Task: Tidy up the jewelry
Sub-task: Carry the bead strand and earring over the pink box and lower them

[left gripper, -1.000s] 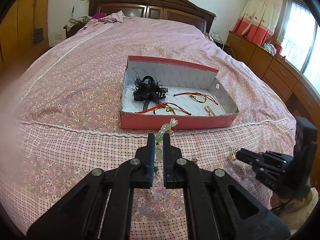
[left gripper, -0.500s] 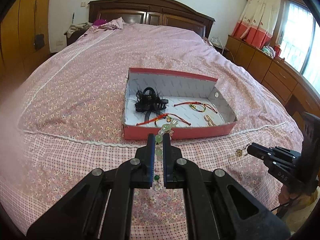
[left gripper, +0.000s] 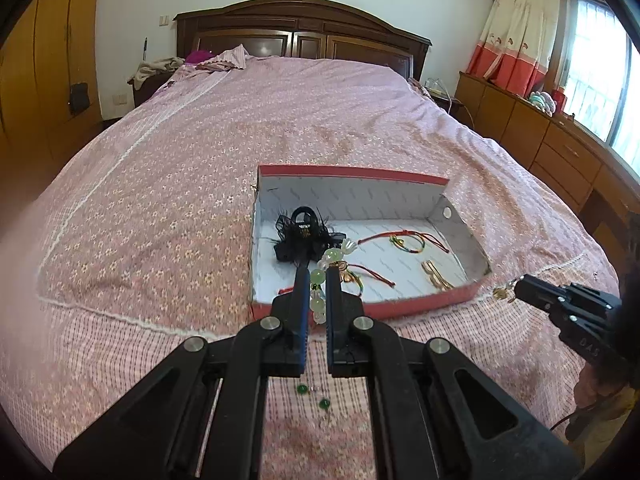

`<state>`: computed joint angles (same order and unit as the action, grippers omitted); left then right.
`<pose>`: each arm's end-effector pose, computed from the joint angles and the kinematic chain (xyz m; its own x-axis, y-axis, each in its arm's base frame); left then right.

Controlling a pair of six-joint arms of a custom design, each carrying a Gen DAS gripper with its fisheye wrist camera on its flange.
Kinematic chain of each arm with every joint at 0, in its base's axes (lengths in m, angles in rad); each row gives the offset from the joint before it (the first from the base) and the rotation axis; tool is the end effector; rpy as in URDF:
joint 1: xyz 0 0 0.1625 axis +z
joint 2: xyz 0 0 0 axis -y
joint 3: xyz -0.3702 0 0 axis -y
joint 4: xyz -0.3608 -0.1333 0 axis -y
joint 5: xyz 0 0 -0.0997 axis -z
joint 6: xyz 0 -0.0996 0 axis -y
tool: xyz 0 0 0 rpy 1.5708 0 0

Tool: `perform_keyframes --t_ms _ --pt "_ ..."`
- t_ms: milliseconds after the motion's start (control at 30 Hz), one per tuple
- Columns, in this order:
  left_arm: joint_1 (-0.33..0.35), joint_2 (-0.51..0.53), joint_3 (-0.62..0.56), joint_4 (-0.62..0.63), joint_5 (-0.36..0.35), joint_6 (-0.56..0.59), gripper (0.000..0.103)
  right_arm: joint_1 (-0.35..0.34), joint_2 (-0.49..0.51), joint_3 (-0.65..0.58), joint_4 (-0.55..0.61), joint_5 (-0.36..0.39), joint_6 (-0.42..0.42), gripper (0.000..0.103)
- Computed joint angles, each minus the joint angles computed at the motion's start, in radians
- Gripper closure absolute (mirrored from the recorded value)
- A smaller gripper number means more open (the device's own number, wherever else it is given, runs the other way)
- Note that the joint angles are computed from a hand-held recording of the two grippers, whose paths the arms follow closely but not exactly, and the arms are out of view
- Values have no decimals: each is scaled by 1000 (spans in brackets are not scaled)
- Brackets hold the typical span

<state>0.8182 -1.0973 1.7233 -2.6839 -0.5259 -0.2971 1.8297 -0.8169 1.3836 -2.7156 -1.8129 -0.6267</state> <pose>-0.2313 -0.5680 0.2831 -0.7918 -0.1433 -0.5938 0.3893 0.6307 -0.6713 0.2835 -0.6430 0.2122 -0.6616 -0.5735 0.4831 -0.7437 0.5842 -0.3248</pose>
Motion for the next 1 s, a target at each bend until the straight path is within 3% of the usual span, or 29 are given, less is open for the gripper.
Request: perform_keyframes --t_ms 433,1000 --pt "72 95 -126 -4 -22 59 103 6 138 -210 57 -17 -6 94" --pt "156 182 -240 82 -59 21 103 -16 323 -466 135 -98 -1 94"
